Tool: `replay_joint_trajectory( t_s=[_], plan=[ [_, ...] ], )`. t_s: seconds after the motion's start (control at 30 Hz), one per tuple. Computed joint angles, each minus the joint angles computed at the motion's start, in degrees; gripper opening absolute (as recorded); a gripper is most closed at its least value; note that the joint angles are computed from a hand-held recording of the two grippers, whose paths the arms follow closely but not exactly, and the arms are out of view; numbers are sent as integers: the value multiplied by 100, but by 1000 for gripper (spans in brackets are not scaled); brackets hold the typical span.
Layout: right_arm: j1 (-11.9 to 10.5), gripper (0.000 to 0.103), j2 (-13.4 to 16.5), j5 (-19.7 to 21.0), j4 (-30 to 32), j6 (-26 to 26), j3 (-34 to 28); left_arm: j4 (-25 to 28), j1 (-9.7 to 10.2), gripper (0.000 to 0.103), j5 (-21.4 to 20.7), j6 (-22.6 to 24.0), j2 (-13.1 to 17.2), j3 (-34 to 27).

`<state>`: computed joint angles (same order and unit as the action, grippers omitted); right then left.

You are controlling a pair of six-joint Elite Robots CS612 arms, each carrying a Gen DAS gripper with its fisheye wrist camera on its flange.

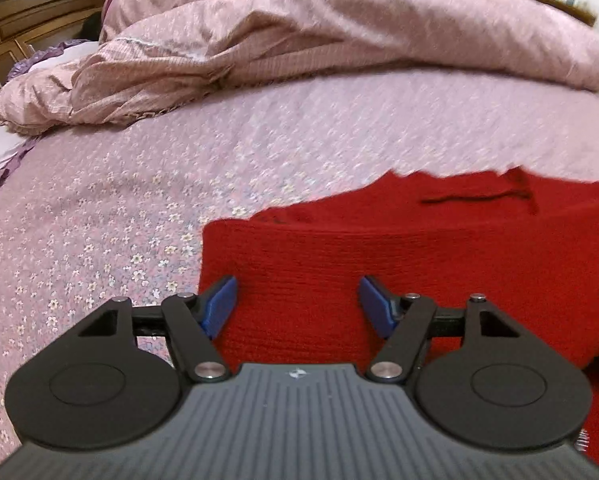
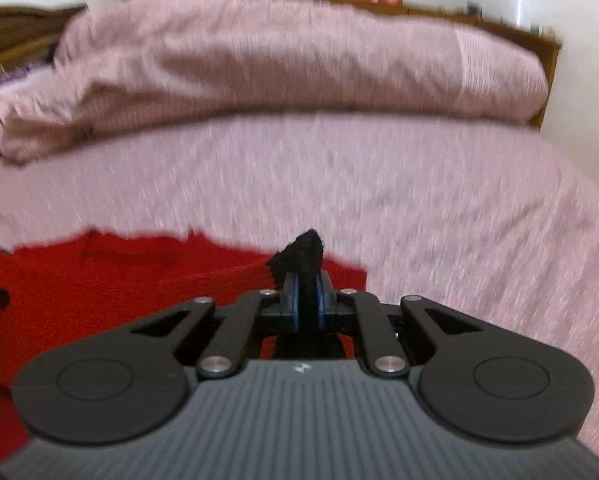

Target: Fold small clothes

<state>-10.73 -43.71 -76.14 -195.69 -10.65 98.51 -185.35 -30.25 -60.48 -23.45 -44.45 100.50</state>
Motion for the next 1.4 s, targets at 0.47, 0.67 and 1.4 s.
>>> replay_joint_trajectory(
  t_s=[0.47,0.67,1.4],
  plan=[
    [-171,24,-82,378,8,292,173,102,45,77,-60,2,-199,147],
    [-312,24,-344,689,-182,6,670,185,39,78,-259,-188,-432,508],
    [-313,37,-151,473,-515,796,792,95,4,91,-36,-407,-555,786]
  ],
)
